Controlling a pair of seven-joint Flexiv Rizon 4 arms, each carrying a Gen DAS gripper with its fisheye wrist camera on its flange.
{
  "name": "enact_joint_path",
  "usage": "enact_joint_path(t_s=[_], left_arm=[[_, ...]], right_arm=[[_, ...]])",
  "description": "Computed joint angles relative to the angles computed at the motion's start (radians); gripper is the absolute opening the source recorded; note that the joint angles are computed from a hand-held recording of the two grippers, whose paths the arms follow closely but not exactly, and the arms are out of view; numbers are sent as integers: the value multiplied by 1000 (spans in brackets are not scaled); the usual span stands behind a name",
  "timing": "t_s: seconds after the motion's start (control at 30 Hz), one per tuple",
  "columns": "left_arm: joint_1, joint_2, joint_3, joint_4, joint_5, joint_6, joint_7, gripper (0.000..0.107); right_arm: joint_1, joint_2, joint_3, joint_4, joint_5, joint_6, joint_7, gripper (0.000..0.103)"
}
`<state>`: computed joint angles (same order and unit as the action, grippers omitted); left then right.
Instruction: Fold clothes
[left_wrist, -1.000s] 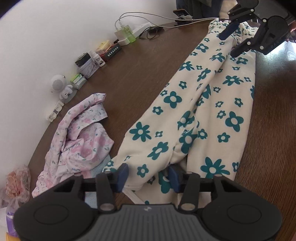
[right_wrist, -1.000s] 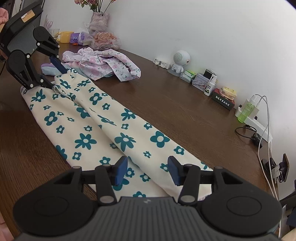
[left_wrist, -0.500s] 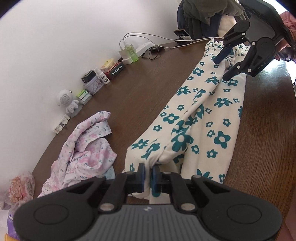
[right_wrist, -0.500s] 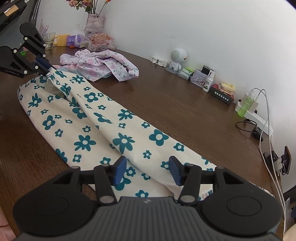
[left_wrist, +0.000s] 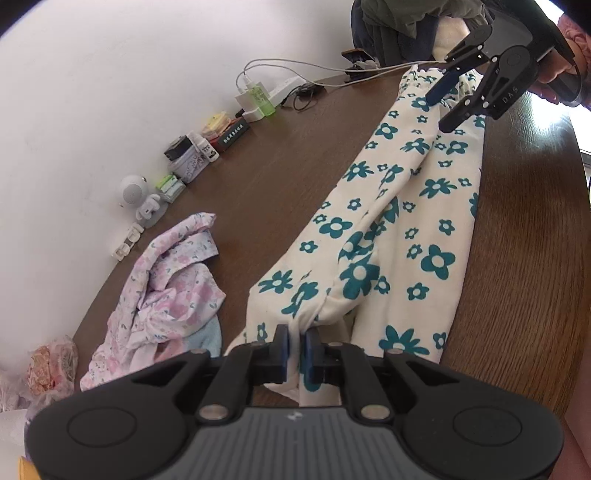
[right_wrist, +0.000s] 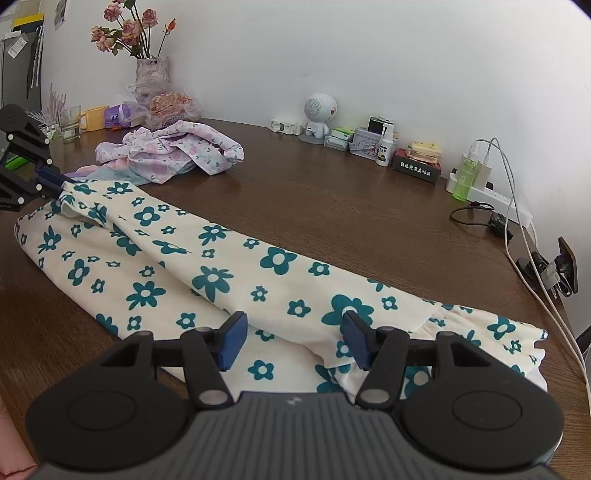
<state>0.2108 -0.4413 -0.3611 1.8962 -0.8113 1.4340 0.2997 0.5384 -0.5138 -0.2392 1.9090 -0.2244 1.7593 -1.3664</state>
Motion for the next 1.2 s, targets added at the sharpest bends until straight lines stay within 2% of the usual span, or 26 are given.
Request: enact_joint_path(t_s=[0.07,0.1,0.13,0.2,0.23,0.27,0.33,0.37,0.4,0.47,0.5,0.6,0.7,0.8,0.87,1.1,1.2], left_arm=[[-11,4,34,-5,13,-36,-48,25],[-8,9,34,-3,-3,-39,-58,37],[8,19,12,3,-49,-27,-49,47],[22,40,-14,7,-155,1,-48,54],[11,45,-9,-3,-191,19,-76,55],[11,47,-36,-14,-270,52,-54,55],[17,47,-95,-40,-417,54,12,54],[15,47,-117,-57,-486,47,42,55],[-5,35,-114,-67,-499,51,33,54],[-56,4,-94,-86,-491,62,-9,54],[-85,-15,-76,-92,-480,77,-43,54],[-167,-66,5,-101,-422,106,-179,54],[-189,-97,55,-94,-334,98,-336,51],[-138,-98,-2,-77,-336,114,-355,50],[-108,-98,-38,-67,-332,127,-362,50],[-44,-104,-109,-46,-256,162,-413,50],[-23,-107,-128,-40,-222,171,-443,50]], right_arm=[[-4,3,4,5,5,7,1,60],[-6,6,5,8,9,11,3,60],[-8,11,5,13,18,17,7,60],[-21,18,15,15,35,26,17,61],[-41,19,35,10,45,30,28,61],[-63,19,57,3,53,32,39,61],[-110,5,102,-30,58,23,61,61],[-103,-5,92,-45,59,14,72,61],[-92,-14,78,-57,56,3,81,61],[-76,-35,62,-79,44,-14,95,61],[-45,-41,26,-77,40,-20,102,61],[-2,-50,-32,-58,27,-23,115,60],[-23,-44,-26,-36,32,-12,126,60],[-62,-26,-1,-12,47,1,137,61],[-116,-14,47,-1,58,5,147,61],[-64,5,-58,56,103,21,173,61],[-68,6,-55,66,115,38,170,61]])
